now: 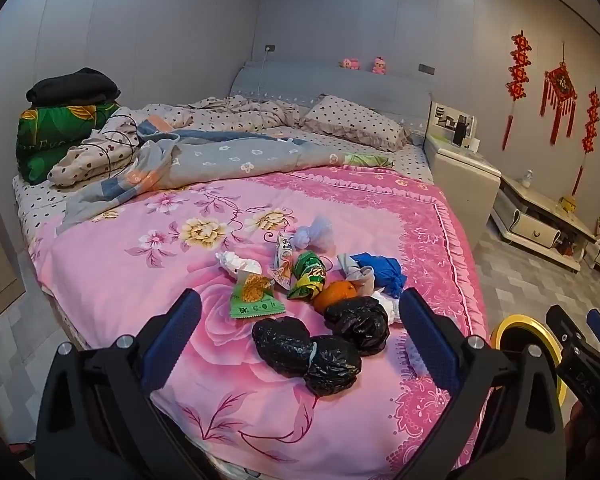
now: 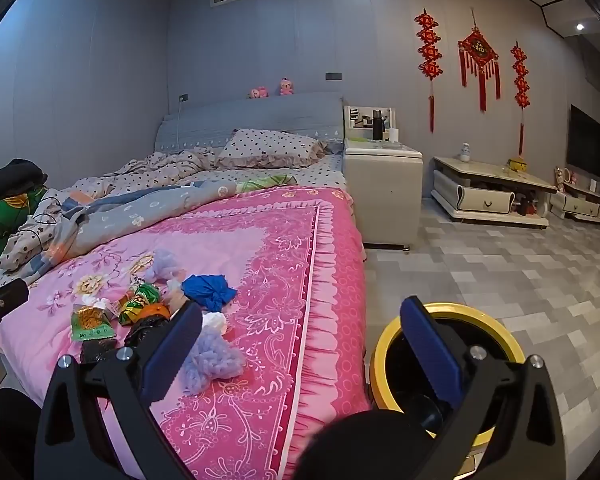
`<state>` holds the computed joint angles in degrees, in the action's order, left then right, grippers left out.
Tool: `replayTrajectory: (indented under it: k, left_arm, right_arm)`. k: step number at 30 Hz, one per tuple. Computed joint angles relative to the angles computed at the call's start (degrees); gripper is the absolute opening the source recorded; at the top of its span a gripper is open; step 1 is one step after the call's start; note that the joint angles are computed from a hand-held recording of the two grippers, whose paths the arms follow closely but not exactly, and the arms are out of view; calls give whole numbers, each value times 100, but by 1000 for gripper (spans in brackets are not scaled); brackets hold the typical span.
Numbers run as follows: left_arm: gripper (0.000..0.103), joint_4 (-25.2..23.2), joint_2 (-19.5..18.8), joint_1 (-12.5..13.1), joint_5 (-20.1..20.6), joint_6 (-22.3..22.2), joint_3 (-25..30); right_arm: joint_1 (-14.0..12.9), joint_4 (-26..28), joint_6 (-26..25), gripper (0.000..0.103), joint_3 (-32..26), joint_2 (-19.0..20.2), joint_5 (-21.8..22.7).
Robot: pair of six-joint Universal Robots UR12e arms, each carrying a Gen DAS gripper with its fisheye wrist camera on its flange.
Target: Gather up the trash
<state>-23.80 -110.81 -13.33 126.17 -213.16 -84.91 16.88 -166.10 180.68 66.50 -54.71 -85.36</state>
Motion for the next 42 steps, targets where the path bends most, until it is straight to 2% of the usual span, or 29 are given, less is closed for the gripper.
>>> replayTrajectory:
  k: [14,42]
  left_arm:
    - [95,73,-71,-44,40,-41,37]
    - [95,175,-40,12,-145,-107,-44]
  right_arm:
    - [-1,-8,8,96,-8,6,8]
    - [-17,166,-14,96,-56,11,71]
